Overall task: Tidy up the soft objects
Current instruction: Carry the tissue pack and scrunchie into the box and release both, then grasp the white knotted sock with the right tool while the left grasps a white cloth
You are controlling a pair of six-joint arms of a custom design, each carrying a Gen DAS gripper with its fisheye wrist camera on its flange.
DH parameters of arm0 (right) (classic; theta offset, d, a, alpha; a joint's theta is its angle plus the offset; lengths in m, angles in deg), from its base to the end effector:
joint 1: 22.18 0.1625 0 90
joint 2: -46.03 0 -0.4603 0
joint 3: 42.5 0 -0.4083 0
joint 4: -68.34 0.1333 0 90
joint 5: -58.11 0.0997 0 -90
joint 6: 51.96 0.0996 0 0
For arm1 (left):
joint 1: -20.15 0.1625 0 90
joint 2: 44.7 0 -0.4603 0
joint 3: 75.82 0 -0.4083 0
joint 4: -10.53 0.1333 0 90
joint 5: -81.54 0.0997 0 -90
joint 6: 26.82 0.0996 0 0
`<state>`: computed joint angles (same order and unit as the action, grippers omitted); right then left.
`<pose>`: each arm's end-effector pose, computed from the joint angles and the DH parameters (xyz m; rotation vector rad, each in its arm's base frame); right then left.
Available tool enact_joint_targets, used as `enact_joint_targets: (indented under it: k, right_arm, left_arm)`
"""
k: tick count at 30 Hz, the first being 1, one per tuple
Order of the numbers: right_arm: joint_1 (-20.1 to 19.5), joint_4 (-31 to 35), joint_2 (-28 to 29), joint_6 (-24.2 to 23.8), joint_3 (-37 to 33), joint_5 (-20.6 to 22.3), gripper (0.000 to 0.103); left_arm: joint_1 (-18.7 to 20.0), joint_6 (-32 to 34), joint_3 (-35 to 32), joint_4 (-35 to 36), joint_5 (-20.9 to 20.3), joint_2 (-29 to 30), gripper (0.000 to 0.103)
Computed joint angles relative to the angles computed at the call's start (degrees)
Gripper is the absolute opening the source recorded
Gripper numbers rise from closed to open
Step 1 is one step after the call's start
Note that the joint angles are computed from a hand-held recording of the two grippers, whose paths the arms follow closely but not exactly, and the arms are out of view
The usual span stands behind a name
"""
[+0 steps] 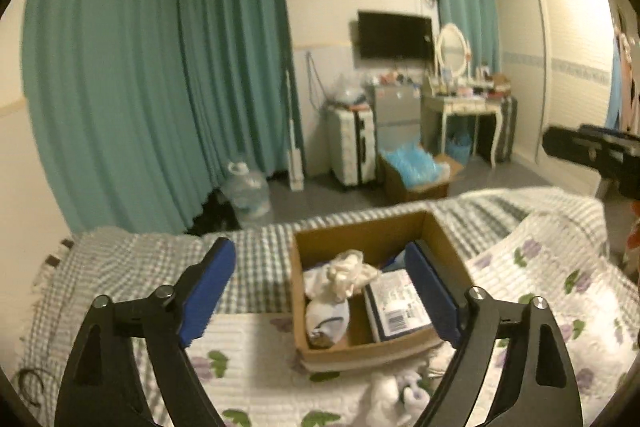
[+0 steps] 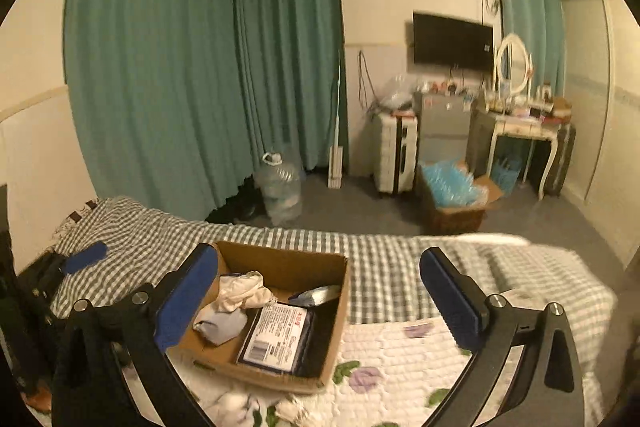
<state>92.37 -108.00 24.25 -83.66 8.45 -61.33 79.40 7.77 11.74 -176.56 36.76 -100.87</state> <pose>0.4552 -0.7935 0.1710 0.7975 -2.1936 1.2186 -0.1876 -0.7143 0.3942 0.6328 1.9926 -1.2747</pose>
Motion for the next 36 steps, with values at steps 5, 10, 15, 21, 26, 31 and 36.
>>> enact_joint_targets:
  k: [5, 10, 15, 21, 26, 31, 36]
  right_arm:
    - [2.64, -2.56, -5.96, -1.0, 10.11, -2.88, 0.102]
    - [3.91, -4.95, -10.63, -0.4, 20.37, -3.74, 0.102]
    - [2.95, -9.14, -10.82, -1.7, 26.8, -2.96, 0.102]
    - [0.3, -10.52, -6.93, -2.29, 27.92, -1.97, 0.102]
    - [-2.32, -7.84, -3.28, -2.05, 25.88, -0.31, 0.102]
    - [-5.01, -5.33, -0.62, -1.8, 25.06, 2.13, 0.102]
    - [-5.76, 0.18, 1.8, -1.91, 22.53, 1.02, 0.101]
  left_arm:
    - [-2.3, 0.83, 6.38, -5.74, 0.27, -5.3, 0.09]
    - [-2.78, 1.99, 12.38, -8.68, 0.18, -9.26, 0.09]
    - [-1.42, 0.55, 16.02, -9.63, -0.2, -9.36, 0.09]
    - [1.9, -0.27, 17.15, -13.84, -1.43, -5.89, 0.09]
    - [5.31, -3.96, 15.66, -11.9, -1.11, -2.39, 0.09]
    - [8.83, -11.86, 15.17, -0.36, -3.63, -2.03, 0.09]
    - [10.52, -14.92, 13.77, 5.71, -2.82, -0.97, 0.09]
